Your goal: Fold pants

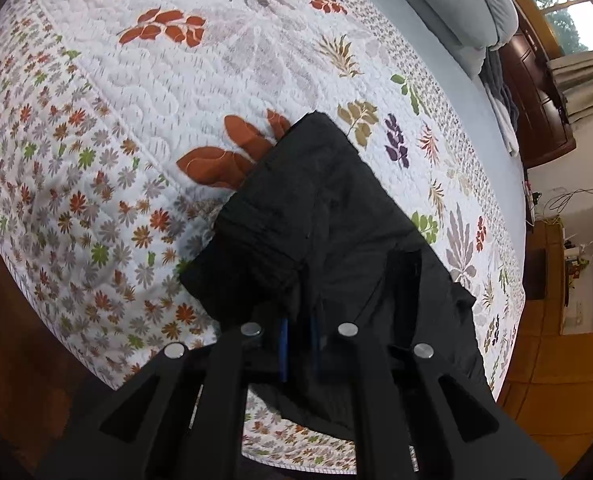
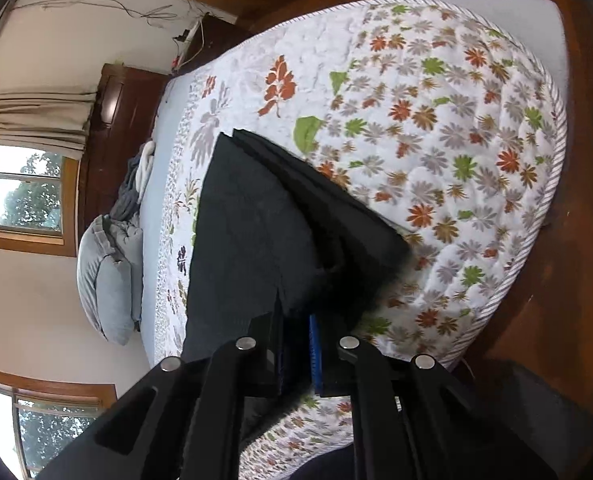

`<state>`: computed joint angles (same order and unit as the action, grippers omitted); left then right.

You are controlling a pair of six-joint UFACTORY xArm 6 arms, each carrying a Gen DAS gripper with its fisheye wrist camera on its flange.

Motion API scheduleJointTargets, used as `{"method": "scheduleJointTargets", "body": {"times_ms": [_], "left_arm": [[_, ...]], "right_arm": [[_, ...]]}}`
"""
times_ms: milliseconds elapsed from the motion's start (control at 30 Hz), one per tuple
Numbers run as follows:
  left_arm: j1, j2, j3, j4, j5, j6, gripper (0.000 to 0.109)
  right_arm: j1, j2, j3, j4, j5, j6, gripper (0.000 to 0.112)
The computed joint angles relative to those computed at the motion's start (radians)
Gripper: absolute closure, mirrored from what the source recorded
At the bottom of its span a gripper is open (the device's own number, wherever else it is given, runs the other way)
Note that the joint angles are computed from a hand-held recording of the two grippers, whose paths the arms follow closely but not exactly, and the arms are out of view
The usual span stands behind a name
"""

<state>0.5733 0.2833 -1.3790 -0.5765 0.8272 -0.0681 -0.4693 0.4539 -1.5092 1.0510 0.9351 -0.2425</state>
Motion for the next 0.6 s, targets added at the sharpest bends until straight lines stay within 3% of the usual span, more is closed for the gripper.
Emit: {"method": "scheduleJointTargets", "body": {"times_ms": [433,500,567,600], "left_arm": [[-0.001,-0.007,0.068,-0.017,-0.028,0.045,0.100],[0.004,-0.006,0.052,-0.014,0.000,0.061,0.093],[0.004,-0.030,0.058,0.017,-0.001,0.064,0.083],[0.001,-0.059,0.073,0.071,-0.024,0.058,0.072]], "right_arm": [[-0.002,0.058,-0.058,-0.052,-0.001,0.034,0.101],[-0.017,0.069,-0.073,-0.005,0.036,0.032,0.092],[-0.038,0.036,-0.040,0.042,0.009,-0.002,0.057],[-0.051,0.007,-0.012,0.067,-0.016,-0.027,0.054]]}}
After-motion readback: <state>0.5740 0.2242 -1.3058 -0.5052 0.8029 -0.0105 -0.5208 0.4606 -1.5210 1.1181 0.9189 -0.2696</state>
